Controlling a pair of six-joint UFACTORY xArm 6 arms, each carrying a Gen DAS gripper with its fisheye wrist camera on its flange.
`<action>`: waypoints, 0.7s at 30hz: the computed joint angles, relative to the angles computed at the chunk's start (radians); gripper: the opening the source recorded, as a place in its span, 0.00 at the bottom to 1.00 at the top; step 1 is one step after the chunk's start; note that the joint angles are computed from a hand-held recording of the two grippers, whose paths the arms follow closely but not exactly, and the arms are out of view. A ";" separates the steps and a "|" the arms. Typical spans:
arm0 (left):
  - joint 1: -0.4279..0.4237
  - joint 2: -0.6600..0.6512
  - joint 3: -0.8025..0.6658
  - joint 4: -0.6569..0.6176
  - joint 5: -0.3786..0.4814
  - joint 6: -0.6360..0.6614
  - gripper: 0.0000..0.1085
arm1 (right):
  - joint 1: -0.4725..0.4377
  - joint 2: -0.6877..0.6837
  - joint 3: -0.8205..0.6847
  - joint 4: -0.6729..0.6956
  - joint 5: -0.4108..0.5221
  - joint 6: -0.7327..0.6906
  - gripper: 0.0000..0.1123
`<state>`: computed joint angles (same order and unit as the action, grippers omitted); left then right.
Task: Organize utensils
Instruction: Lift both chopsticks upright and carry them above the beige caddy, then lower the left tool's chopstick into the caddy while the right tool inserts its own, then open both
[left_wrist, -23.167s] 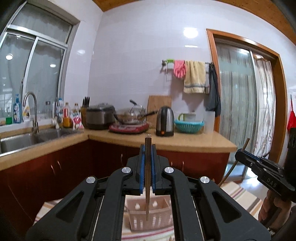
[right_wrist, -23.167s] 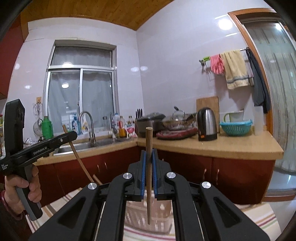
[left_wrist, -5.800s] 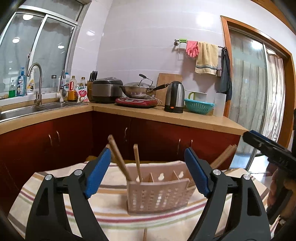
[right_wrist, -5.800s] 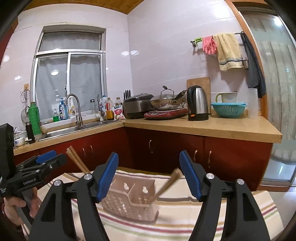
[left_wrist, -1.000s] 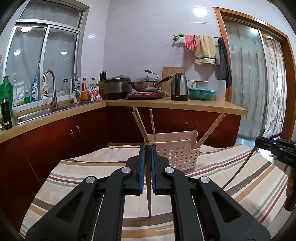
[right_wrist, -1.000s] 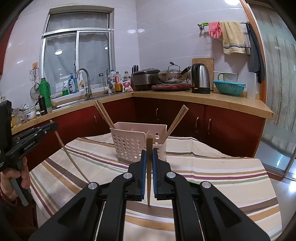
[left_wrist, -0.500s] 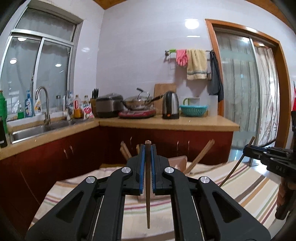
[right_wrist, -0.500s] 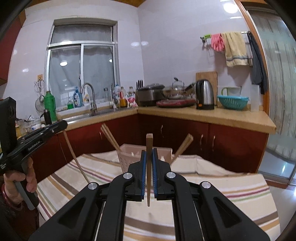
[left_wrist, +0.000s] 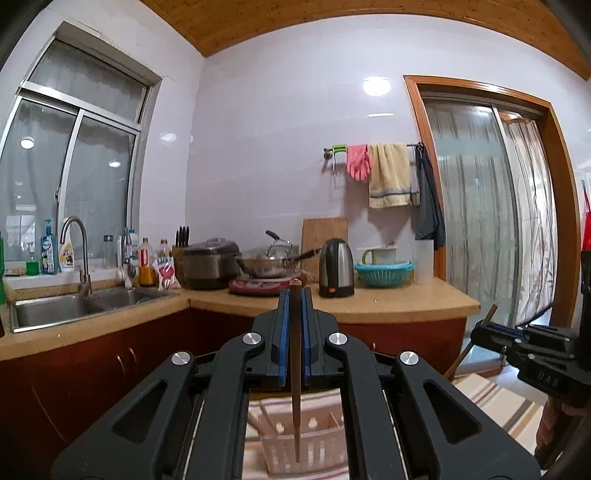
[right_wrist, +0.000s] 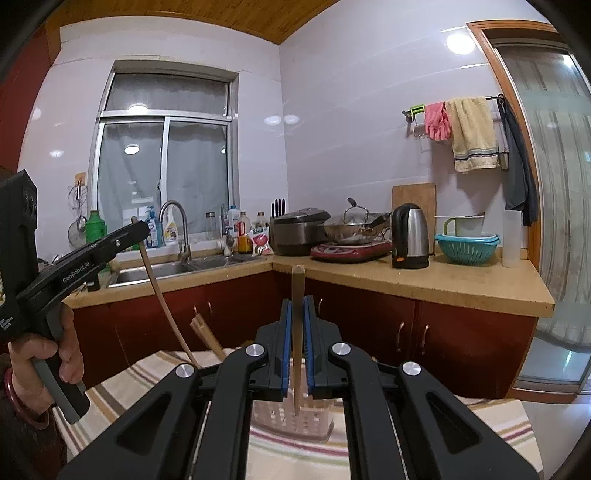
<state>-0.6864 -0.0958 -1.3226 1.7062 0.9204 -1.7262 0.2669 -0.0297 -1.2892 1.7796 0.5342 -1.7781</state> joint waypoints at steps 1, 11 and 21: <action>0.007 0.014 -0.017 0.009 -0.003 0.000 0.06 | 0.005 0.019 -0.024 0.007 -0.008 -0.005 0.06; 0.089 0.112 -0.123 0.069 -0.034 -0.047 0.06 | 0.044 0.165 -0.189 0.029 -0.056 -0.001 0.06; 0.180 0.204 -0.146 0.036 -0.101 -0.111 0.06 | 0.075 0.307 -0.298 -0.039 -0.096 0.073 0.06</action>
<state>-0.5059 0.1086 -1.4684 1.7419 0.8197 -1.8374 0.3423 0.2768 -1.5870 1.7401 0.4377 -1.7049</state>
